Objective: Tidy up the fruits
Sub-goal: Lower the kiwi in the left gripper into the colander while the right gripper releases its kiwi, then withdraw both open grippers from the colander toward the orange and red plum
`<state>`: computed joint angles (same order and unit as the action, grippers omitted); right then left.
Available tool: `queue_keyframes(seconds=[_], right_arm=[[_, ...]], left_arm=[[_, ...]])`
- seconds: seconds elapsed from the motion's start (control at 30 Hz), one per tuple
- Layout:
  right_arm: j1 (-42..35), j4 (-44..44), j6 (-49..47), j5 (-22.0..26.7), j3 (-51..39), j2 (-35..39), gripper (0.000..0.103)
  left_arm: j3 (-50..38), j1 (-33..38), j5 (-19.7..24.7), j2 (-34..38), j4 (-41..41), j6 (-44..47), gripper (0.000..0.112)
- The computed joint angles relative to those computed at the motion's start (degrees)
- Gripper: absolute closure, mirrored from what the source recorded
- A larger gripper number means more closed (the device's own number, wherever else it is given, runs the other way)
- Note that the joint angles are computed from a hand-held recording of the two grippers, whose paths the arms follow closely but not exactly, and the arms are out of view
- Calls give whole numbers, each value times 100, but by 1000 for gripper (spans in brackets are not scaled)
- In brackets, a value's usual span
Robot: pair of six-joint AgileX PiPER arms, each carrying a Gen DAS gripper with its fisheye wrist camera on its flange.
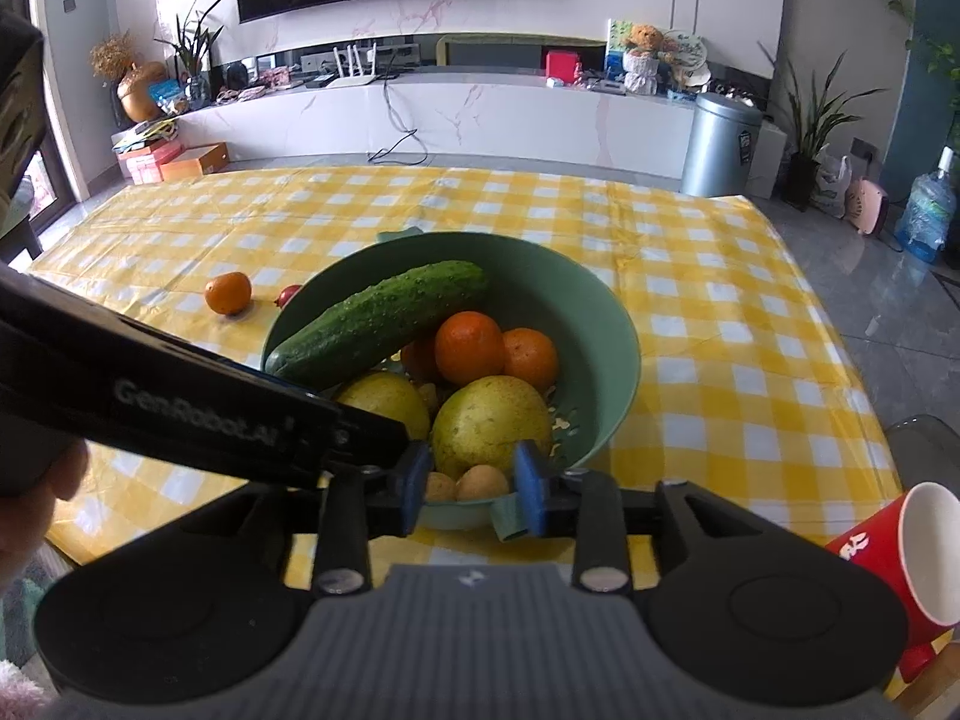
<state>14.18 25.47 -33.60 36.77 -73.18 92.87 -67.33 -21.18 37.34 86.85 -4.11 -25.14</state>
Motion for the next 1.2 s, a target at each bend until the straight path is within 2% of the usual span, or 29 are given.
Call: queue_keyframes(seconds=[0.13,0.23,0.37,0.57,0.63,0.77,1.0,1.1,1.2], right_arm=[[-5,11,35,-206,134,-99,62],[-99,339,-135,-355,277,-207,60],[-169,423,-2,-401,328,-280,55],[179,-459,981,-1017,631,-587,50],[286,-468,1158,-1155,736,-681,49],[736,-1034,2009,-1529,912,-816,48],[1523,-1536,3205,-1789,869,-775,43],[1980,-2569,4086,-1968,829,-732,40],[2336,-3328,4675,-2033,707,-599,40]], left_arm=[[130,34,-93,-245,-13,-6,45],[294,75,-232,-504,-11,-14,45],[538,56,-387,-874,445,-386,45],[709,-117,-146,-1343,1823,-1298,45],[740,-117,-30,-1470,2094,-1413,45],[865,-24,89,-1712,2410,-1468,45],[1259,566,-39,-2121,2265,-1110,45],[1421,805,-114,-2228,2303,-1090,45],[1603,1176,-322,-2343,2002,-790,45]])
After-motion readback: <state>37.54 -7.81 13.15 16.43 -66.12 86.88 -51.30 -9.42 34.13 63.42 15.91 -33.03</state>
